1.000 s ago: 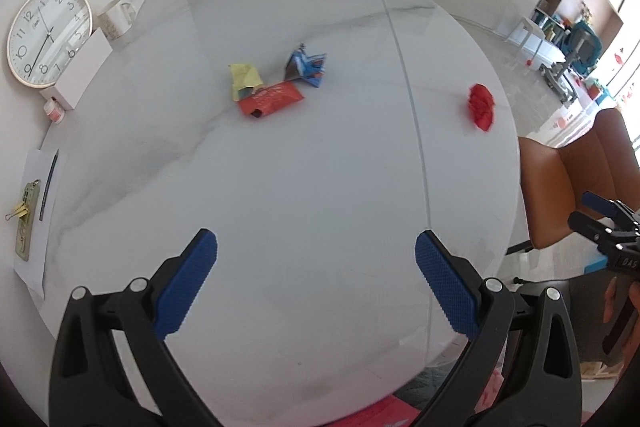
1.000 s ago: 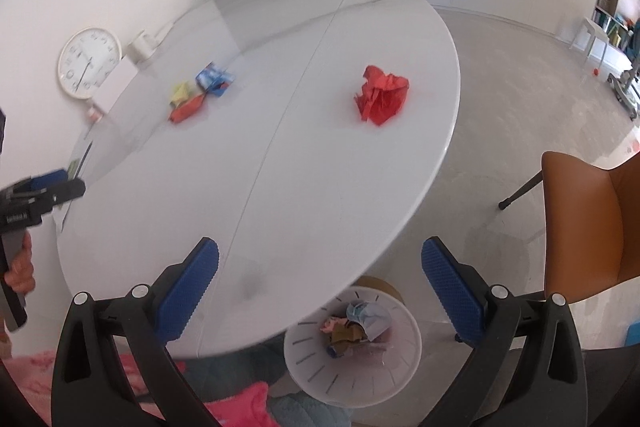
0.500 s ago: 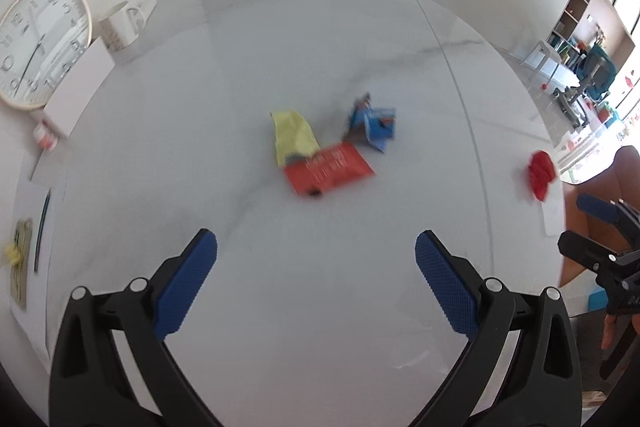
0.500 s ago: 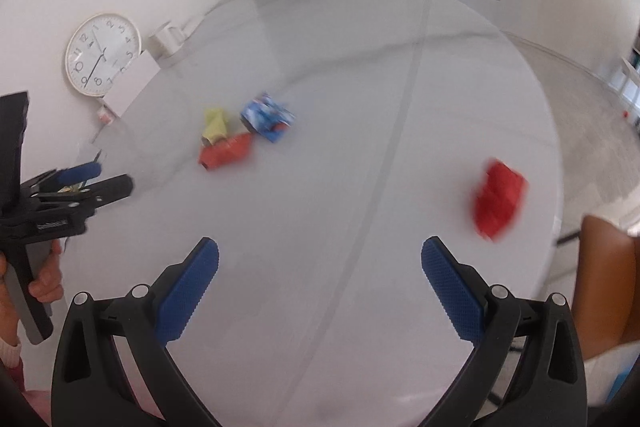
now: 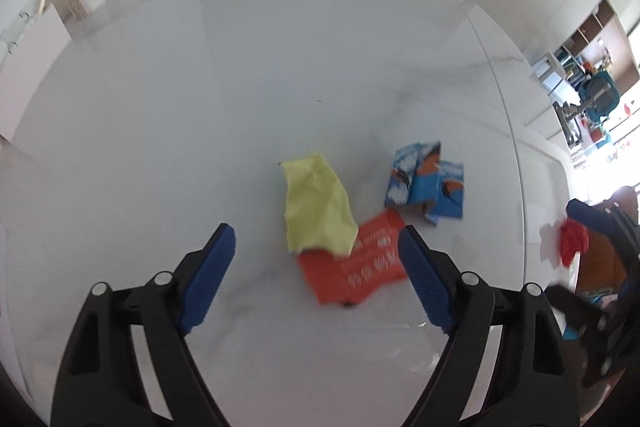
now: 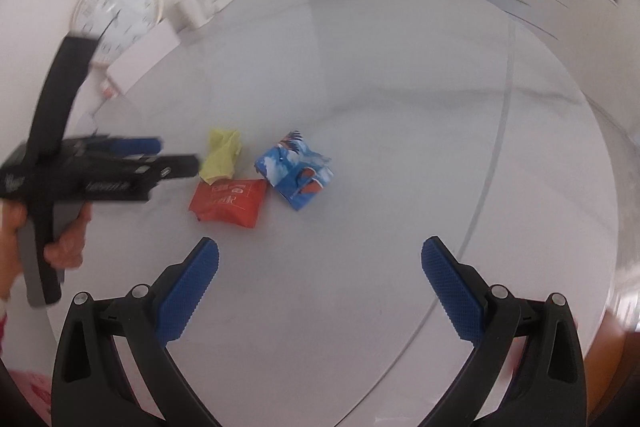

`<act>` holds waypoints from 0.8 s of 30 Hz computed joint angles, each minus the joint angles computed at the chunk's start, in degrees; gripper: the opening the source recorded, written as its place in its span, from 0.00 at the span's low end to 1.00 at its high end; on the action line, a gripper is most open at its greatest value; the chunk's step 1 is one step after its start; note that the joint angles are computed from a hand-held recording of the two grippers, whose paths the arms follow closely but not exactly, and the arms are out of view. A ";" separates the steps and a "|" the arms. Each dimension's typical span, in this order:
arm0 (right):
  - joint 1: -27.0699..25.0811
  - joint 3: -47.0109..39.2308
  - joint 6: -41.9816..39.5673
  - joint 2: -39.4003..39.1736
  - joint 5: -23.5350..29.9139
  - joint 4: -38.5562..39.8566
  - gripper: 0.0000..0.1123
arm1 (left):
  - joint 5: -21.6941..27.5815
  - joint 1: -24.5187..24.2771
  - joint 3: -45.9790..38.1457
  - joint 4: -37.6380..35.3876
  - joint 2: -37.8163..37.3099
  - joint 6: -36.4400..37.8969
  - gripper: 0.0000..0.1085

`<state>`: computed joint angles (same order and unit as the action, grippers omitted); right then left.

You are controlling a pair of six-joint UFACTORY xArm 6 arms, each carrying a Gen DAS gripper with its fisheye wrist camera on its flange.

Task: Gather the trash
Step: 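Grasp the yellow cloth with the left gripper while the right grasps the blue printed box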

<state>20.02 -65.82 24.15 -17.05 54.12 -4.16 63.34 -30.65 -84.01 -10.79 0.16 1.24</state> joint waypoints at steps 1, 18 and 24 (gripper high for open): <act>-0.58 -0.38 -4.00 1.14 -1.00 1.67 0.90 | 0.07 -0.11 -0.60 -0.19 0.84 -0.18 0.72; -6.44 -10.05 -36.86 14.18 -0.52 20.59 0.82 | 1.82 -2.47 -7.33 2.85 9.29 -2.28 0.36; -6.47 -16.44 -41.68 20.22 2.82 19.39 0.78 | 1.35 -1.39 -6.97 1.32 9.00 -2.38 0.36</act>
<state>13.55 -82.26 -17.53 3.17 56.94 15.22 64.69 -32.04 -90.98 -9.47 9.16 -1.15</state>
